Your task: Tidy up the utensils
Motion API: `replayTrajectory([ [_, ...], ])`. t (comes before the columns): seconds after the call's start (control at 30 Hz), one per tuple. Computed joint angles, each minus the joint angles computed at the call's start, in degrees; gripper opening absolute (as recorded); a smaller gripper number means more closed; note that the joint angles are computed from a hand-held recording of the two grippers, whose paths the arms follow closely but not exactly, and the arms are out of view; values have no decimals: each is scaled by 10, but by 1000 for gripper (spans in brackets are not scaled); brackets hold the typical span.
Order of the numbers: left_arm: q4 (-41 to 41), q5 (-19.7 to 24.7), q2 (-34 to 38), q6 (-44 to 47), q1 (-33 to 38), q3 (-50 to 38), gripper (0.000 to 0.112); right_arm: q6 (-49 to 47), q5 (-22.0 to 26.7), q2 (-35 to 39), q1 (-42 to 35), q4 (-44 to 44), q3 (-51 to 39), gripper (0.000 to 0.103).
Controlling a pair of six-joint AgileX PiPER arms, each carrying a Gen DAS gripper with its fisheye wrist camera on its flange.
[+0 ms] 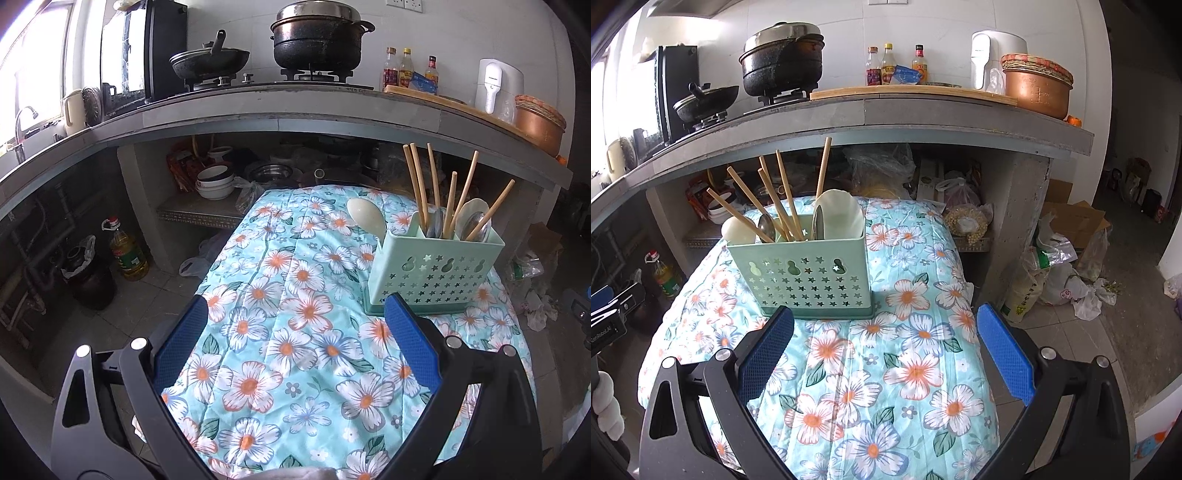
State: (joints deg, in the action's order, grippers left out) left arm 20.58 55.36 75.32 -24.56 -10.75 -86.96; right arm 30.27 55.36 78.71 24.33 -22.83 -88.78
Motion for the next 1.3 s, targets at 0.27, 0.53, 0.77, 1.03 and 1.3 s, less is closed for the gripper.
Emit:
replayTrajectory([
  [0.27, -10, -9, -3, 16, -2, 4, 92, -2, 2, 0, 0, 2, -2, 97],
  [0.53, -26, -17, -5, 35, 0, 3, 92, -2, 0, -1, 0, 3, 0, 97],
  [0.77, -35, -21, -7, 49, -1, 2, 92, -2, 0, -2, 0, 3, 0, 97],
  [1.03, -34, -21, -6, 48, -3, 3, 92, -3, 0, -2, -1, 4, 0, 97],
  [1.3, -36, -21, -6, 50, -2, 3, 92, -3, 1, -2, 1, 4, 0, 97],
])
